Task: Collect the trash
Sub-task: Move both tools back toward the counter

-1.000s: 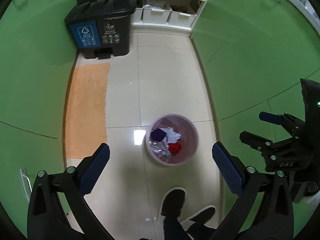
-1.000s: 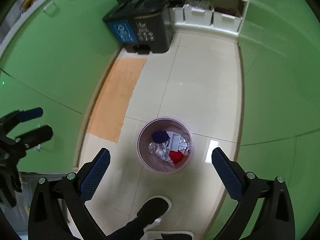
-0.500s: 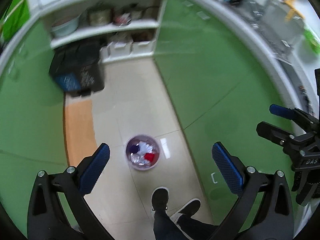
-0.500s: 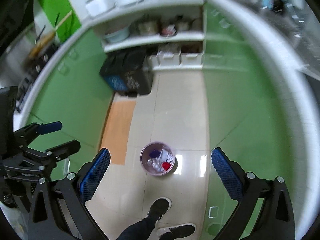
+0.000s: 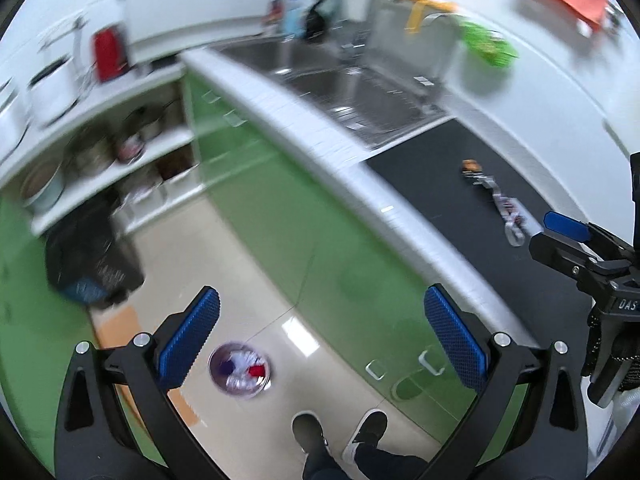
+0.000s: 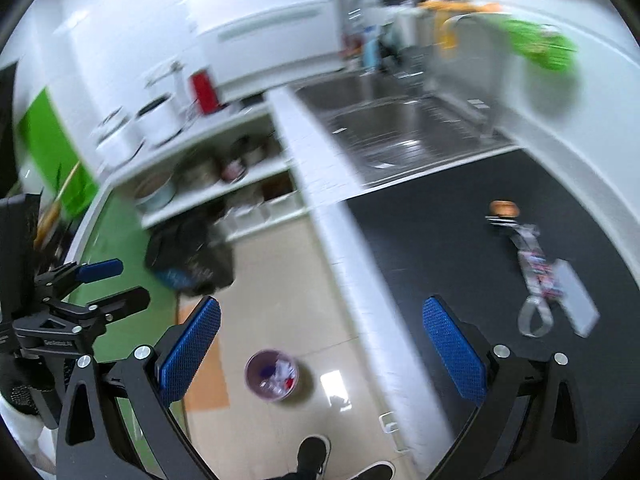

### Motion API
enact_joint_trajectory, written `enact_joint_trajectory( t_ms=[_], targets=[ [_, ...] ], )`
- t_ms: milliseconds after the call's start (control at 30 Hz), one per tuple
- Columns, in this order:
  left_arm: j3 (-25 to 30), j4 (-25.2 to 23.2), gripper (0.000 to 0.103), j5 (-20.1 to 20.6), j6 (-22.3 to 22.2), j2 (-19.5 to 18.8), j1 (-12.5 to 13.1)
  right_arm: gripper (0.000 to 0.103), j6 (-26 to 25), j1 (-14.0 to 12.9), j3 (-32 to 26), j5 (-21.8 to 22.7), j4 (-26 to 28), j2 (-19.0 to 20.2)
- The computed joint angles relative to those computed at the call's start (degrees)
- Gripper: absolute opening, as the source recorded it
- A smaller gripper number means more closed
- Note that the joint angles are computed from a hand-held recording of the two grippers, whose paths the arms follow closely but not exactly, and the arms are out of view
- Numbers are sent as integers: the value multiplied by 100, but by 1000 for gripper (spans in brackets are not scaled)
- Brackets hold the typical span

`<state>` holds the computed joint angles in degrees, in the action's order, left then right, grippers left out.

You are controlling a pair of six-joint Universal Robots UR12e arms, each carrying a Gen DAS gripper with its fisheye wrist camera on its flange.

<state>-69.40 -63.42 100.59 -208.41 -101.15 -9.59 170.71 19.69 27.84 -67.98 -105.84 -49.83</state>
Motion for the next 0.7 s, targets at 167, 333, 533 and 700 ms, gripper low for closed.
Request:
enact_joint_trajectory(
  t_ms=[167,333,533,700],
  targets=[
    [769,-15,100,-342,462,-515,-140,97,469,-264,338,-303,-450,-229],
    [1512,-80,100,-558,668,-1057,-287,97,509,-510,501,-517,-593,-328],
    [2484,-365,100,-743,582,-1770,-448,97,241,-789,295,-550,-401,-169],
    [3260,-749,100,-743,414,-2303,-556,97,-236,-966,-312,-520,116,244]
  ],
)
